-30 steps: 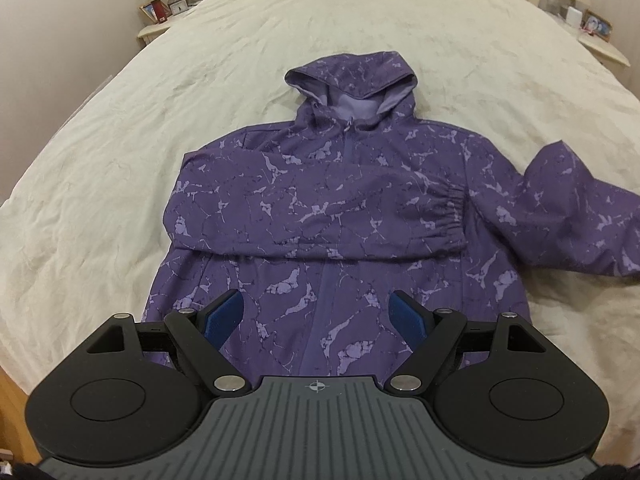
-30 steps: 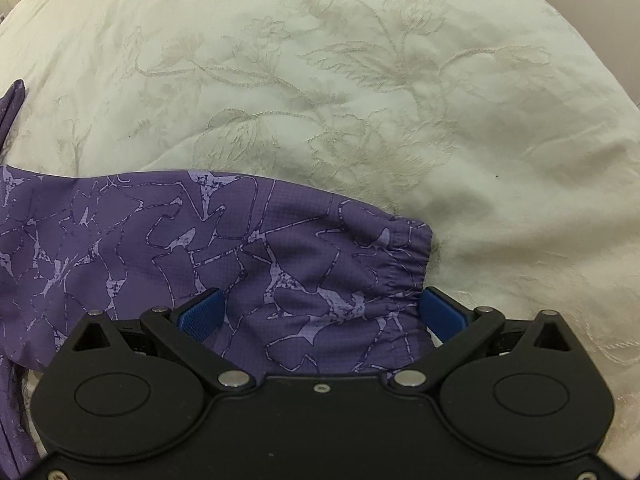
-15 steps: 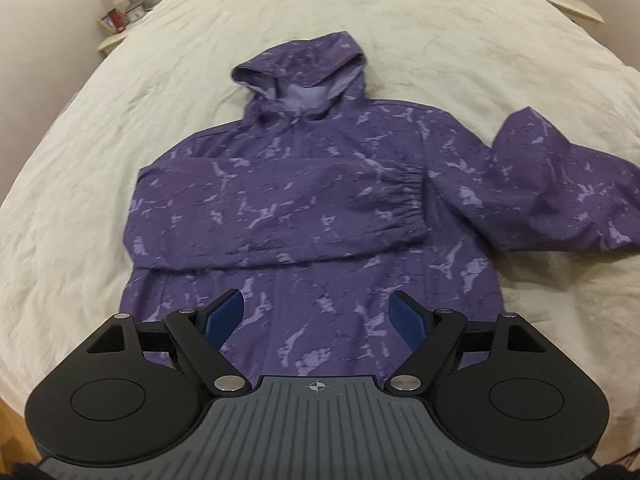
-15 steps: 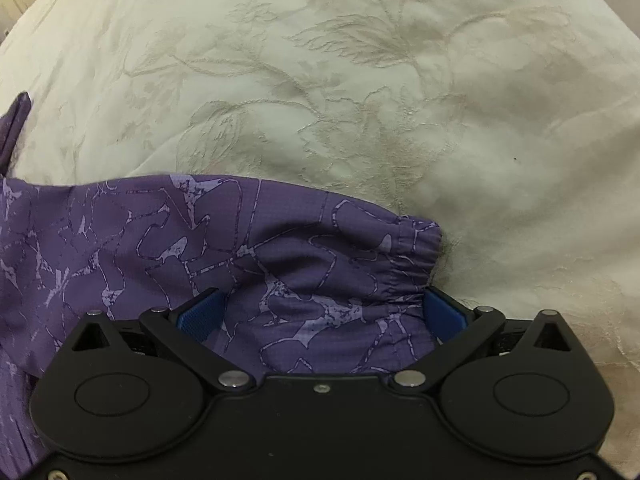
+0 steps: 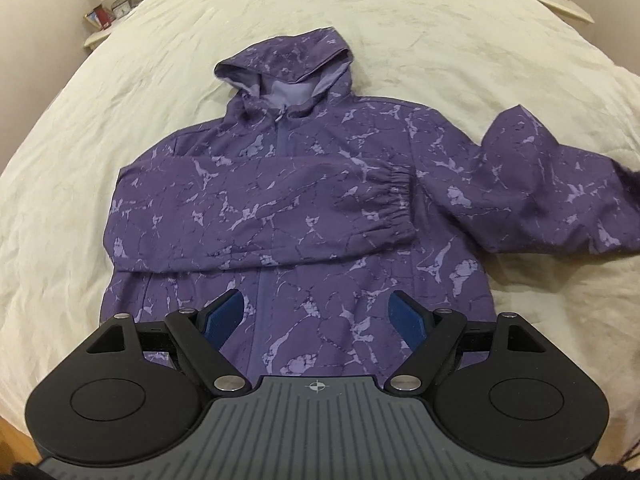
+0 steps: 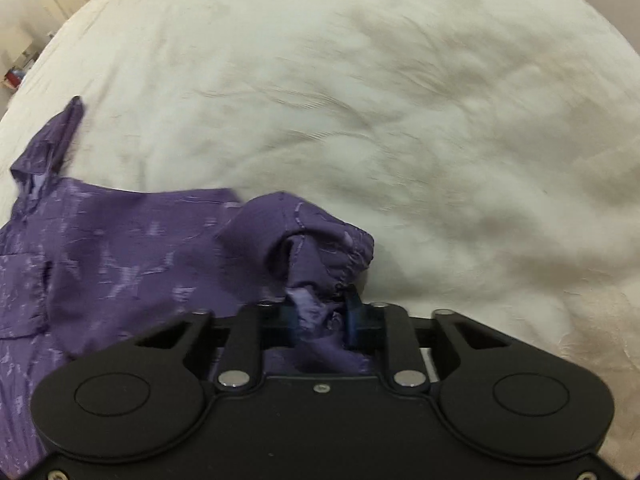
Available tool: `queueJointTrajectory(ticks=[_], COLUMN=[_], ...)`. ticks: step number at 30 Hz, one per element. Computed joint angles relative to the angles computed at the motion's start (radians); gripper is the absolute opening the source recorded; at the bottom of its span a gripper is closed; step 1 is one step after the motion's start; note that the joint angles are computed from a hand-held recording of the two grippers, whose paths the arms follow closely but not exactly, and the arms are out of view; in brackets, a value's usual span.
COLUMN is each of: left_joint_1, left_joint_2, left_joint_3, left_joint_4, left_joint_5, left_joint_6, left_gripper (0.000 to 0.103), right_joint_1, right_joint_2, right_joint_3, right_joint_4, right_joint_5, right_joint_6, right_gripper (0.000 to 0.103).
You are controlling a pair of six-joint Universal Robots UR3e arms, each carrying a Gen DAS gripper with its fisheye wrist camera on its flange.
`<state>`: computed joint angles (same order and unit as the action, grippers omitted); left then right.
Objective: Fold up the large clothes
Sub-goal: 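Close the right gripper on the elastic cuff of that sleeve, then fold the held sleeve across the jacket front and open the right gripper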
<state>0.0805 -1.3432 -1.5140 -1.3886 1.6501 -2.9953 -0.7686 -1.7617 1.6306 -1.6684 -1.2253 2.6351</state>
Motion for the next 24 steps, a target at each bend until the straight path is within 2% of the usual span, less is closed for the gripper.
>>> queueJointTrajectory(ticks=[7, 13, 19, 22, 24], left_joint_1=[0.169, 0.440, 0.742, 0.848, 0.900], left_joint_2=[0.112, 0.183, 0.183, 0.136, 0.097], left_joint_3=[-0.095, -0.144, -0.145, -0.121, -0.095], left_joint_4=[0.018, -0.041, -0.084, -0.086, -0.091], left_joint_5=[-0.108, -0.279, -0.431, -0.471, -0.485], left_joint_6=[0.119, 0.319, 0.582, 0.677, 0.715], left_gripper=[0.079, 0.079, 0.079, 0.079, 0.079], right_joint_1=[0.086, 0.322, 0.672, 0.838, 0.954], right_joint_2=[-0.044, 0.024, 0.223, 0.388, 0.542], right_joint_3=[-0.154, -0.347, -0.586, -0.773, -0.964], right_joint_4=[0.136, 0.133, 0.027, -0.009, 0.001], right_joint_5=[0.089, 0.128, 0.095, 0.062, 0.028], right_joint_6=[0.124, 0.394, 0.739, 0.867, 0.930], right_gripper=[0.027, 0.027, 0.027, 0.027, 0.027])
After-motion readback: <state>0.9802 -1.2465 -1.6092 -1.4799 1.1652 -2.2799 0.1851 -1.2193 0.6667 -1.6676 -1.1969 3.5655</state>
